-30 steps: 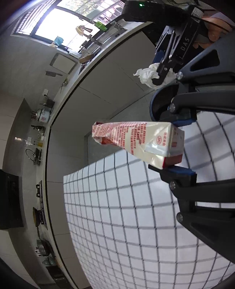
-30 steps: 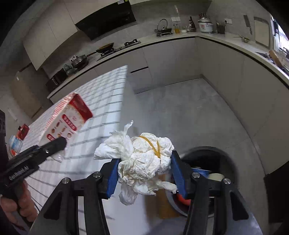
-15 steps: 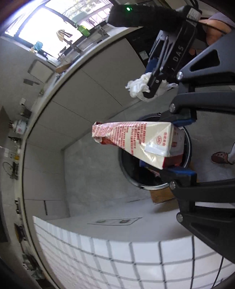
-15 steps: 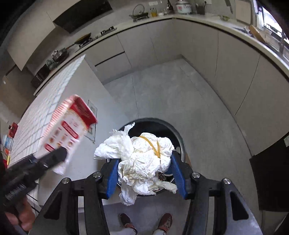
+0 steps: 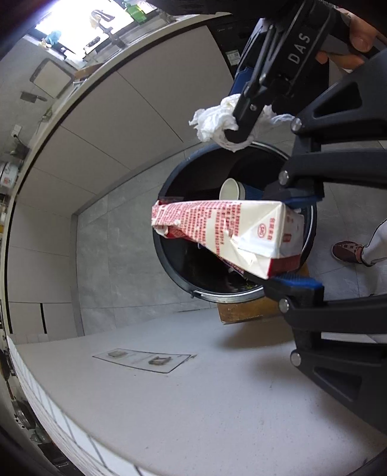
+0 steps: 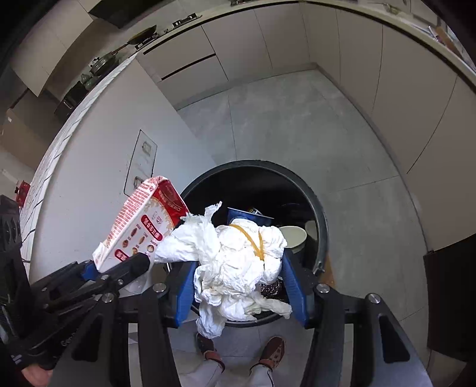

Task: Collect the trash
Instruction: 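Open both tools to drop the carton and tissue into the bucket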

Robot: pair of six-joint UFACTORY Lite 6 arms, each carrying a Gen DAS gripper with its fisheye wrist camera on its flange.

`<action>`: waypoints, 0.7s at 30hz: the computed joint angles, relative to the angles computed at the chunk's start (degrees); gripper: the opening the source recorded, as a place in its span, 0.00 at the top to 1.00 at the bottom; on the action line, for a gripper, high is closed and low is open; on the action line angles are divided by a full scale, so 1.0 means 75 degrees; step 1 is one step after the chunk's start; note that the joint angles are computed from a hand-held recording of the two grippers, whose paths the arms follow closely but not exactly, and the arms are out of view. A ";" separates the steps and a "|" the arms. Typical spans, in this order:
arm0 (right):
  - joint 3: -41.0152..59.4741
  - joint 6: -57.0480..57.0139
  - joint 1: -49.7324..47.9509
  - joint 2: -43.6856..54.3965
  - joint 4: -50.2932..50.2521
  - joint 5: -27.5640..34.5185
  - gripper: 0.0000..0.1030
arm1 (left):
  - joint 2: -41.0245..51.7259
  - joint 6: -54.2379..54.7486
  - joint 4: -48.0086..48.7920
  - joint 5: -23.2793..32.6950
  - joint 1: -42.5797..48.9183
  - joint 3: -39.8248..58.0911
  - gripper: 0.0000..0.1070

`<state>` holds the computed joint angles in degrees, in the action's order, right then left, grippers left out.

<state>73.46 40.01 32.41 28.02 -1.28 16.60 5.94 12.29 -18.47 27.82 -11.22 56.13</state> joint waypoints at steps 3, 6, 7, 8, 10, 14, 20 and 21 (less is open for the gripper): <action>0.0248 -0.0706 -0.0173 0.0391 0.0631 -0.0014 0.41 | 0.0329 -0.0509 0.0374 -0.0027 -0.0161 0.0146 0.65; 0.0403 -0.0939 -0.0295 0.0623 0.0879 0.0106 0.32 | 0.0530 -0.0745 0.0445 -0.0252 -0.0297 0.0172 0.63; 0.0338 -0.0777 -0.0322 0.0569 0.0712 0.0068 0.31 | 0.0590 -0.0845 0.0502 -0.0272 -0.0343 0.0218 0.58; 0.0329 -0.0546 -0.0311 0.0508 0.0507 0.0071 0.31 | 0.0631 -0.0979 0.0581 -0.0222 -0.0394 0.0300 0.55; -0.0056 -0.0037 -0.0329 0.0173 0.0048 -0.0188 0.31 | 0.0447 -0.1566 0.1015 -0.0269 -0.0542 0.0303 0.50; -0.0559 -0.0107 -0.0478 -0.0329 0.0181 -0.0536 0.30 | -0.0440 -0.2117 0.1467 -0.0247 -0.0618 -0.0022 0.45; -0.1047 0.0429 -0.0370 -0.1049 -0.0319 -0.0379 0.30 | -0.1853 -0.2593 0.1904 0.0342 -0.0675 -0.0351 0.42; -0.1155 0.0468 -0.0327 -0.1215 -0.0316 -0.0342 0.30 | -0.2203 -0.2687 0.1978 0.0534 -0.0693 -0.0448 0.42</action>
<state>64.79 43.52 29.96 18.91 -3.65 14.03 -10.59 -7.87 -3.63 31.83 -16.41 52.77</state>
